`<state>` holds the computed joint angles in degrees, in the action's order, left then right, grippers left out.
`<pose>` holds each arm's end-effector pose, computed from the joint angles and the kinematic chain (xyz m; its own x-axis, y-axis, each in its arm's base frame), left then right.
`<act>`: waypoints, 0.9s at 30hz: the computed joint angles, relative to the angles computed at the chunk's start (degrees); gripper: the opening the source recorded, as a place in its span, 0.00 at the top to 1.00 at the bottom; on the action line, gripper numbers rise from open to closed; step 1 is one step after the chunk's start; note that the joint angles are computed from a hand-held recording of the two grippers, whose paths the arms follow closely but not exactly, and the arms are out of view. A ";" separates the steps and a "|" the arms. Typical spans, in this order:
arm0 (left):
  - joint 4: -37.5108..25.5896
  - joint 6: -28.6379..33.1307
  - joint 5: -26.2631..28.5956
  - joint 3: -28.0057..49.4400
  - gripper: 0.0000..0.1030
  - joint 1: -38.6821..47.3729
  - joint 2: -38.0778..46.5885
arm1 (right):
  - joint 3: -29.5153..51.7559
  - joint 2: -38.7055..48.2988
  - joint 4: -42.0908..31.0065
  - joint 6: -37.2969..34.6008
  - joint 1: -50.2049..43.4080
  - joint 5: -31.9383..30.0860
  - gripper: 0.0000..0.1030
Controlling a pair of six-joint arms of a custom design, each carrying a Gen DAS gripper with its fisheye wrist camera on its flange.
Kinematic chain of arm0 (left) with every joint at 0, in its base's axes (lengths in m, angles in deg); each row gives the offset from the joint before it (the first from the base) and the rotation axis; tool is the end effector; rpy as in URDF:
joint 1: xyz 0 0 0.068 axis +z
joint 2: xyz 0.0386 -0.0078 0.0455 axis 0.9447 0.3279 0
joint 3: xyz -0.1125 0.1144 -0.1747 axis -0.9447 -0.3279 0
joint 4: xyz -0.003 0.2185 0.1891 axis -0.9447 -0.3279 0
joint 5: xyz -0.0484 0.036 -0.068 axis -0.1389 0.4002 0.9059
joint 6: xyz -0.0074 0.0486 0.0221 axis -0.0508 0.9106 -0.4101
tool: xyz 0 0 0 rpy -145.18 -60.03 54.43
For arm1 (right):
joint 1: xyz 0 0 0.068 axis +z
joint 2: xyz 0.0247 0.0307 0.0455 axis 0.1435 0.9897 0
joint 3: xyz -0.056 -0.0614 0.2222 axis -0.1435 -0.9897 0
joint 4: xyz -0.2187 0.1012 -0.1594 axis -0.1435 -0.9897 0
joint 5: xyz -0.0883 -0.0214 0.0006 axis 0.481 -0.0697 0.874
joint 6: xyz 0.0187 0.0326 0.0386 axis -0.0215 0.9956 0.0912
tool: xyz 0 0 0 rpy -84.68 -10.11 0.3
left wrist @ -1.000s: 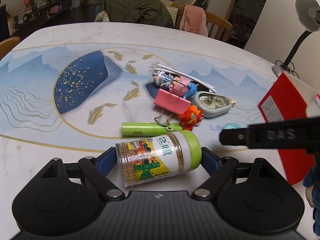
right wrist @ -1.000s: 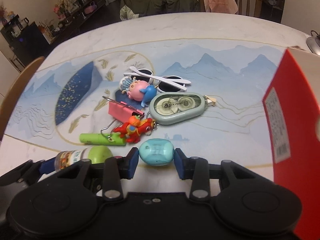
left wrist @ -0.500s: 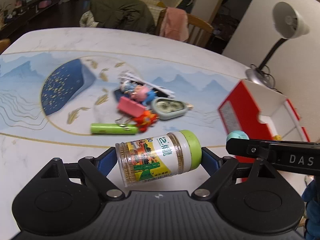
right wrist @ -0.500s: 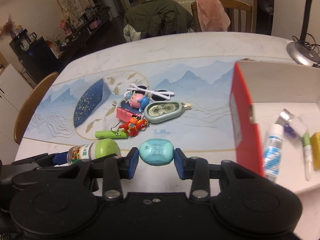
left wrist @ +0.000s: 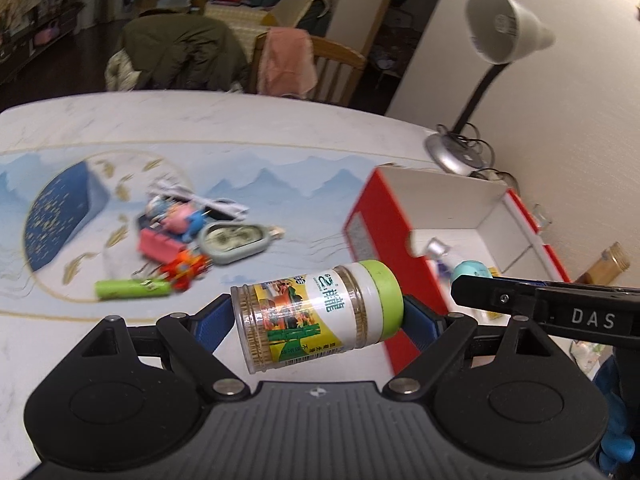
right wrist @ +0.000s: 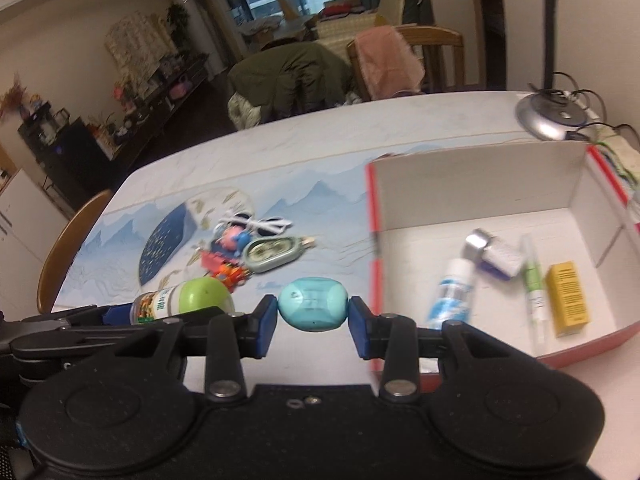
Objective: Organize rigid objects
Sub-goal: 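Carry the toothpick jar and teal sharpener with both tools over the red box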
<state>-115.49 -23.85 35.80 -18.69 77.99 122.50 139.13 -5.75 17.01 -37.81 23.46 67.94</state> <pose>0.2965 0.0241 0.2283 -0.7757 -0.0797 -0.6261 0.1223 0.9542 -0.2730 0.2934 0.0870 0.2476 -0.7779 0.0240 -0.6280 -0.2106 0.9315 0.2965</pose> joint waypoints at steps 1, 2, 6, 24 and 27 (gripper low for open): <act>0.27 -0.58 -0.52 0.43 0.14 -1.35 0.27 | -0.29 -0.50 -0.16 -0.82 -1.57 -0.72 0.64; 0.56 -1.16 -0.94 0.74 0.14 -2.66 0.54 | -0.56 -0.83 -0.18 -1.71 -3.09 -1.32 0.64; 1.56 -2.78 -3.61 2.48 0.14 -8.51 2.23 | -0.69 -0.83 -0.20 -5.08 -9.44 -2.91 0.64; 1.34 -3.77 -14.16 22.28 0.14 -29.46 25.18 | 9.15 15.01 1.44 -14.55 -26.25 -7.38 0.64; -0.70 -3.54 -15.38 27.51 0.14 -31.45 30.64 | 12.10 19.01 0.95 -16.12 -26.50 -7.43 0.64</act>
